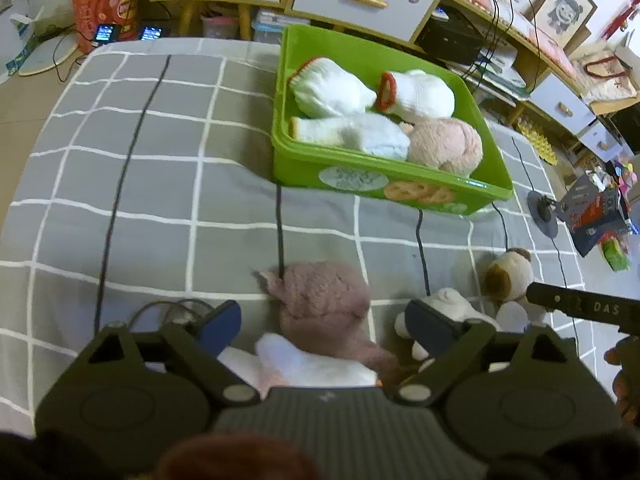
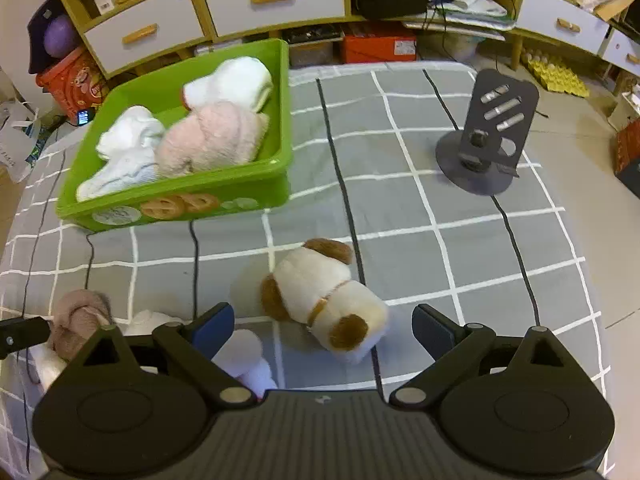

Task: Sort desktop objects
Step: 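Withdraw both tools from the tray toward the puppy and pink plushes, then grasp the mauve bunny plush with left tool while right tool grasps the brown-eared puppy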

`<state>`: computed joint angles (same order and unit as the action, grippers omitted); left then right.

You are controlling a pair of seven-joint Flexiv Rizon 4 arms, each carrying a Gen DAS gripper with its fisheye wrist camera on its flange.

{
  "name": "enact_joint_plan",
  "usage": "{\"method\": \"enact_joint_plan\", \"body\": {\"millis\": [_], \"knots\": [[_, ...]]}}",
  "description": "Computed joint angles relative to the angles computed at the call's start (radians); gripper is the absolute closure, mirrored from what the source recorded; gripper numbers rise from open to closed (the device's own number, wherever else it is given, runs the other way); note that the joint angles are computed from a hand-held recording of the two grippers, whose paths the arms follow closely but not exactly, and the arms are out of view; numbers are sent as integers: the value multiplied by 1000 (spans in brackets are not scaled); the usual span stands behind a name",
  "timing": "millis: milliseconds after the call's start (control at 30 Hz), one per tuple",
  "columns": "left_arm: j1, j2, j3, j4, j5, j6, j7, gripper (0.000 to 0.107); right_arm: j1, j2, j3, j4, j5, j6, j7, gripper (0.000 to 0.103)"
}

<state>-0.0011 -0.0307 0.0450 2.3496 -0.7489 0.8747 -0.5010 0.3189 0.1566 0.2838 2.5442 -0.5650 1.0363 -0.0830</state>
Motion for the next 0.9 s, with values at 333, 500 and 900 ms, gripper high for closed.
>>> {"method": "enact_joint_plan", "body": {"millis": [333,500,900], "knots": [[-4,-36,-13,-5,34,14,-57,35,-10,-20,-16,16,55,28,-30,7],[-3,-47,-16,-7,57,23,-71,37,-19,-41,-25,21,43,63,-23,7],[10,-79,-24,-15,92,15,-106,47,-34,-116,-58,29,-59,145,25,8]]}}
